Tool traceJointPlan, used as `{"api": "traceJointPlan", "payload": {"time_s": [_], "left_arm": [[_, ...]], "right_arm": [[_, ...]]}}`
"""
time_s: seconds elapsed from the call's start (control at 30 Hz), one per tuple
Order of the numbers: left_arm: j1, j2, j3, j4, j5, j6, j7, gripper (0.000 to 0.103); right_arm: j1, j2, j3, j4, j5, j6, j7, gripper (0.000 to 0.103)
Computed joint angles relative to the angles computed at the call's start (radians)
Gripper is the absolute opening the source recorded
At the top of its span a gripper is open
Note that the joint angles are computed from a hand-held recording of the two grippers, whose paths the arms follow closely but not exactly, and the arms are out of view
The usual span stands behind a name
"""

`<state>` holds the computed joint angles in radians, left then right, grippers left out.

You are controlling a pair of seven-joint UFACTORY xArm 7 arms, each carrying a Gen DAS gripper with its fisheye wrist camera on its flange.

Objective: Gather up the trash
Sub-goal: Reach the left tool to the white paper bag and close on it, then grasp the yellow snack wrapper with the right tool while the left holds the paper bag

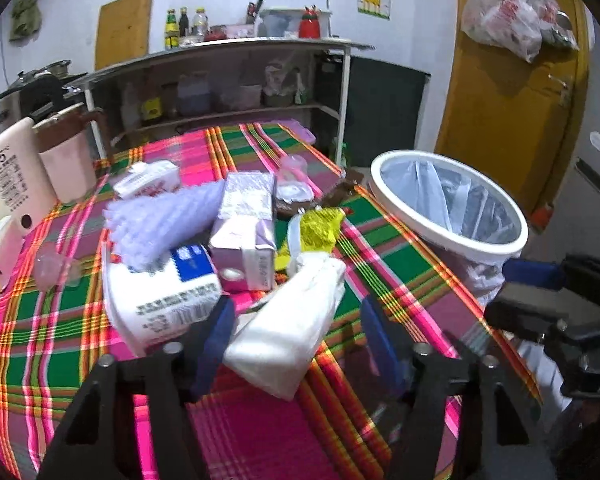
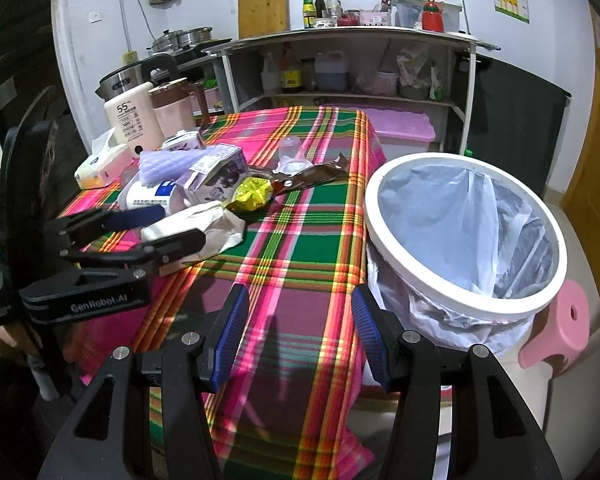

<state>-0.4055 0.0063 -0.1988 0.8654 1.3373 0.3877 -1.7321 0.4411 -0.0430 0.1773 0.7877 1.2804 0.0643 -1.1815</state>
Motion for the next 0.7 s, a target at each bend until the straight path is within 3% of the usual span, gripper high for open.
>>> {"api": "traceJointPlan", "payload": {"time_s": [0.13,0.23,0.43,0.7], "left_arm": [[0.000,-0.004,0.002,-0.011,-0.019,0.000,0.001,0.048],[0.008,-0.018,0.003,-0.028,-0.027,-0.017,-0.008,0.043],[0.012,-0.060,-0.016,-0.067,-0.004,-0.018,-0.078,0.028],[0.046,-0.135,-0.041,-0.135,0.036,-0.066,-0.197,0.022]], "right_arm": [[-0.010,0.017,-0.001,0.017,-0.026,0.012,0.028,0.054],[-0.019,0.029,0.003,0.031,-0.033,0.029,0.035,0.054],[-0.040,0.061,0.016,0.072,-0.070,0.074,0.080,0.054],[-0.080,0.143,0.044,0.179,-0.136,0.155,0.180,0.054]]}}
